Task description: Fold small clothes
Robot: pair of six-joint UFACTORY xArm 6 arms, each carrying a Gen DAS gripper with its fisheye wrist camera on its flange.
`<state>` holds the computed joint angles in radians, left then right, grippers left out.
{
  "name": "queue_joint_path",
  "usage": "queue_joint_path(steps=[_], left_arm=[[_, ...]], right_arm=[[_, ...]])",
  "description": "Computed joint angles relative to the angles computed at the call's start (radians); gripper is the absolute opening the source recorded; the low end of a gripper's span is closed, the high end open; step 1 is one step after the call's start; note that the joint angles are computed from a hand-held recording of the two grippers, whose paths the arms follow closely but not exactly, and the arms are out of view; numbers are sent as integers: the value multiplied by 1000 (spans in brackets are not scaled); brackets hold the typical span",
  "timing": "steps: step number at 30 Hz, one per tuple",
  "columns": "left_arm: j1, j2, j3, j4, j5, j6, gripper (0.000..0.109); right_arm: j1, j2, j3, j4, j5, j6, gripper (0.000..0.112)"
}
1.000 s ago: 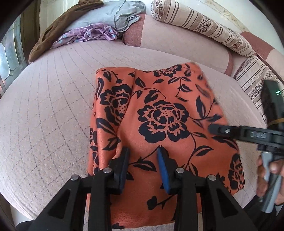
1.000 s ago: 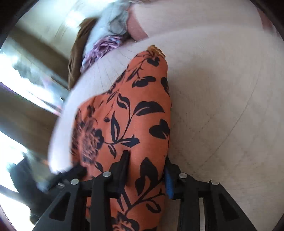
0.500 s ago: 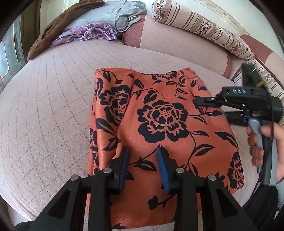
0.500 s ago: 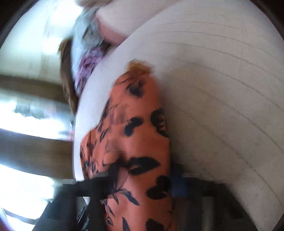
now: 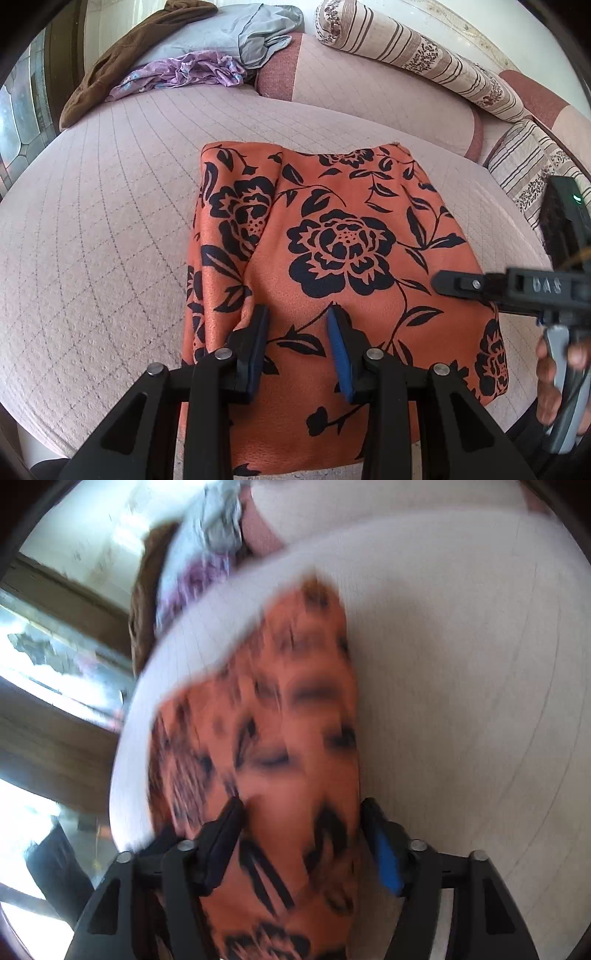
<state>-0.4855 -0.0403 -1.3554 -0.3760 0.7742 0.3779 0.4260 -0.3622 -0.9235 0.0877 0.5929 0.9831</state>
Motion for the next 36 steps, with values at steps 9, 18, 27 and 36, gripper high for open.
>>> queue_joint_path(steps=[9, 18, 27, 36], left_arm=[[12, -42, -22, -2, 55, -62, 36], [80, -85, 43, 69, 148, -121, 33], [118, -87, 14, 28, 249, -126, 36], [214, 79, -189, -71, 411, -155, 24]], right_arm=[[44, -47, 26, -159, 14, 202, 62], [138, -128, 96, -241, 42, 227, 58], [160, -217, 185, -221, -22, 287, 60], [177, -250, 211, -242, -39, 343, 64]])
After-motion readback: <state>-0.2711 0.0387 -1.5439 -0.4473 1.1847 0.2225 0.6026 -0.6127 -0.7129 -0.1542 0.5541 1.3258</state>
